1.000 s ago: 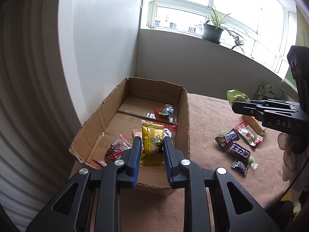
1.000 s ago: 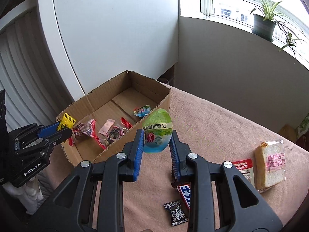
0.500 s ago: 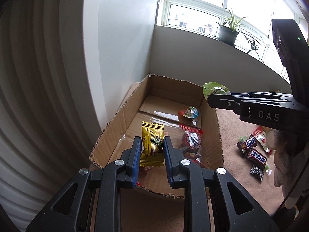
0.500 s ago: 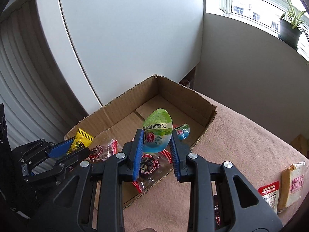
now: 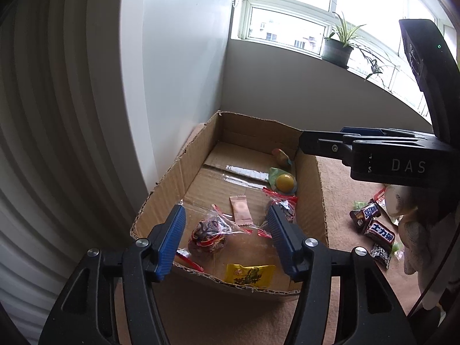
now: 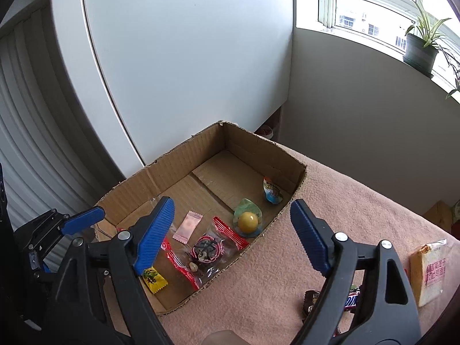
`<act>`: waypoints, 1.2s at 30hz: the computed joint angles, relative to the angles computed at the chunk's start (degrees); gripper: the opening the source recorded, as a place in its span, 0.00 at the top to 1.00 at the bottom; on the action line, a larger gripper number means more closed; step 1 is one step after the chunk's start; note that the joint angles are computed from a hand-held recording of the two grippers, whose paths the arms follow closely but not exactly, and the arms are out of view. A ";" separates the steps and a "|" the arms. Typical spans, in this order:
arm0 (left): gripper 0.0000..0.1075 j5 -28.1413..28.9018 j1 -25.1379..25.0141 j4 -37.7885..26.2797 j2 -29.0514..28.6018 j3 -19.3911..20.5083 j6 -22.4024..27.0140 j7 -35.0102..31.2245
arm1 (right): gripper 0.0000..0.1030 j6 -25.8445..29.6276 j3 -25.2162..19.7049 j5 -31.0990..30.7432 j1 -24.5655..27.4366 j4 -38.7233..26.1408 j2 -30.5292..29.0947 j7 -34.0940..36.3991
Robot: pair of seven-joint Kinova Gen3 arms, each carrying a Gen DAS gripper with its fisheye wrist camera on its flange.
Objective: Organize snacks
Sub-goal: 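Move both open tools back over the remaining snacks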
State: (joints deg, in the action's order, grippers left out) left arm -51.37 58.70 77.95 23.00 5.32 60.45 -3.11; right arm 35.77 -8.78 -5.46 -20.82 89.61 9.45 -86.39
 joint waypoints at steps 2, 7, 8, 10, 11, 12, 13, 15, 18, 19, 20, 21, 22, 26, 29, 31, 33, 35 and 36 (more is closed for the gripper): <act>0.45 -0.10 0.23 -0.21 0.02 0.05 0.16 0.08 | 0.14 0.44 -0.02 -1.43 1.13 0.60 -0.92 1.34; 0.45 -0.27 0.95 -1.20 0.08 0.37 0.05 -0.11 | 0.14 0.82 0.85 -3.89 3.75 3.65 -4.89 4.97; 0.45 -0.29 1.22 -1.55 0.15 0.42 0.10 -0.12 | 0.14 0.91 1.17 -4.54 4.34 4.39 -5.83 5.78; 0.45 -0.38 1.75 -2.08 0.23 0.48 -0.14 -0.07 | 0.14 1.25 2.07 -6.50 5.77 5.95 -7.77 7.99; 0.45 -0.38 2.02 -2.39 0.32 0.52 -0.26 -0.09 | 0.14 1.59 2.62 -7.25 6.43 6.69 -8.73 8.94; 0.45 -0.38 2.30 -2.78 0.47 0.54 -0.39 -0.11 | 0.14 1.79 3.21 -7.99 7.08 7.57 -9.74 9.90; 0.45 -0.42 2.64 -3.13 0.60 0.54 -0.51 -0.15 | 0.14 1.87 3.91 -8.80 7.76 8.57 -10.81 10.94; 0.45 -0.57 3.28 -3.79 0.95 0.48 -0.98 -0.26 | 0.14 2.14 5.47 -10.37 9.04 10.55 -12.74 12.91; 0.45 -0.09 3.96 -5.17 1.76 0.53 -1.87 -1.30 | 0.14 2.91 8.20 -12.91 11.02 13.27 -14.87 15.63; 0.45 0.26 4.22 -5.98 2.26 0.55 -2.00 -1.96 | 0.14 3.43 9.15 -13.80 11.70 14.03 -15.32 16.48; 0.45 0.75 4.43 -6.67 2.67 0.53 -2.21 -2.70 | 0.14 3.81 10.33 -14.98 12.48 14.97 -15.92 17.72; 0.45 1.18 4.74 -7.17 3.04 0.42 -2.50 -3.20 | 0.14 4.13 11.19 -15.73 13.22 15.72 -16.36 18.42; 0.45 1.63 5.09 -7.80 3.45 0.30 -2.74 -3.73 | 0.14 4.55 12.12 -16.61 13.95 16.47 -16.65 19.28; 0.45 4.14 5.94 -10.59 5.50 -0.19 -3.85 -6.80 | 0.14 6.10 14.90 -20.31 16.34 19.63 -17.16 23.61; 0.45 6.82 6.32 -12.97 7.38 -0.45 -4.69 -9.94 | 0.14 6.06 15.33 -21.42 17.69 22.04 -17.14 25.86; 0.45 8.84 6.66 -14.73 8.63 -0.70 -4.97 -12.03 | 0.14 6.35 15.42 -22.29 18.14 23.14 -16.75 27.40; 0.45 10.80 7.02 -16.48 9.96 -1.04 -5.31 -13.88 | 0.14 6.41 15.15 -23.16 18.36 24.12 -16.19 28.92; 0.45 12.66 7.44 -17.87 11.09 -1.45 -5.69 -15.51 | 0.20 6.04 14.55 -23.70 18.43 24.87 -15.57 30.44; 0.45 13.58 7.63 -18.90 11.83 -1.62 -5.63 -16.49 | 0.22 5.97 14.12 -23.61 18.41 24.93 -15.13 30.86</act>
